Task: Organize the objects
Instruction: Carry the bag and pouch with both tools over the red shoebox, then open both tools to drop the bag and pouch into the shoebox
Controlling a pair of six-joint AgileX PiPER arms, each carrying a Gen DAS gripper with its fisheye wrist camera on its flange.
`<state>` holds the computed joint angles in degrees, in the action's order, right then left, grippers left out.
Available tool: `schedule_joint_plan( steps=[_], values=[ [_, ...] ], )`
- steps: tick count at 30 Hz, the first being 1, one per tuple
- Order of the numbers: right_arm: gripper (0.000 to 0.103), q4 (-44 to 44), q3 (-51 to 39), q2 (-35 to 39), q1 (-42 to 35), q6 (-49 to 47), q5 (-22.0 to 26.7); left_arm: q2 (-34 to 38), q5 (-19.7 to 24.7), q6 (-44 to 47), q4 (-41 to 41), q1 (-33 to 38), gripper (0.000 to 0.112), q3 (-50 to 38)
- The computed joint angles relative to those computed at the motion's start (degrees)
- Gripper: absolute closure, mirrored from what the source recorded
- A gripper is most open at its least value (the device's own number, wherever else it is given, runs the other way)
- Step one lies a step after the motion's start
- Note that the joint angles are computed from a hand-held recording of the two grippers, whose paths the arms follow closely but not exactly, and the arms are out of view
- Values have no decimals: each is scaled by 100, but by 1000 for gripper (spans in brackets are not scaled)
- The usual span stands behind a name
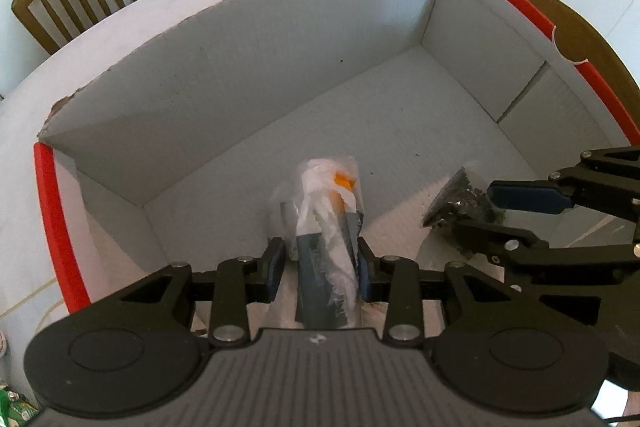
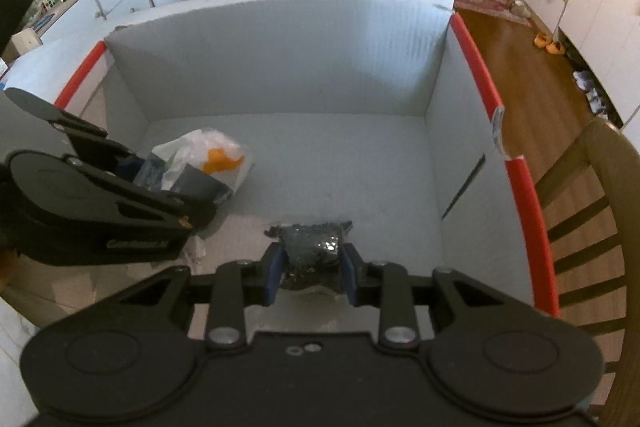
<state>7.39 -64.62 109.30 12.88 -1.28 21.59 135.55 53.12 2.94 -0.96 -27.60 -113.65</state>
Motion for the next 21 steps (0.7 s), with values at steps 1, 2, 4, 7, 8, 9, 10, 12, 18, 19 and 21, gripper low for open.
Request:
schedule_joint_plan(
  steps=[1, 2, 4, 7, 8, 9, 10, 12, 18, 19, 21],
  values=[
    [72, 26, 0, 6, -1, -16, 7, 35, 61, 13, -15, 12, 75, -78],
    [71, 53, -3, 10, 2, -35, 22, 171, 203, 41, -31, 42, 74, -352],
    [70, 137, -19, 17, -4, -110, 48, 177, 240, 36, -37, 60, 73, -390],
    [69, 199, -94, 51, -37, -161, 90, 132, 243, -68, 37, 62, 63, -360],
    [67, 279, -85, 37, -72, -229, 86, 75, 178, -77, 42, 71, 60, -274],
    [65, 340, -64, 13, -100, -268, 78, -3, 91, -76, 38, 80, 59, -164],
    [61, 350, -44, -29, -120, -253, 80, -71, 35, -86, 38, 88, 59, -83],
    [57, 500, 52, -126, -147, -396, 6, -234, -74, -86, -9, 124, 59, 107],
    [50, 561, 287, -557, -103, -402, -122, -995, -692, 24, -124, 180, 54, 1026],
    [49, 615, 342, -645, -98, -432, -154, -1104, -788, -2, -113, 167, 54, 1154],
    [47, 659, 445, -825, -77, -430, -200, -1405, -1013, 31, -146, 197, 54, 1521]
  ],
)
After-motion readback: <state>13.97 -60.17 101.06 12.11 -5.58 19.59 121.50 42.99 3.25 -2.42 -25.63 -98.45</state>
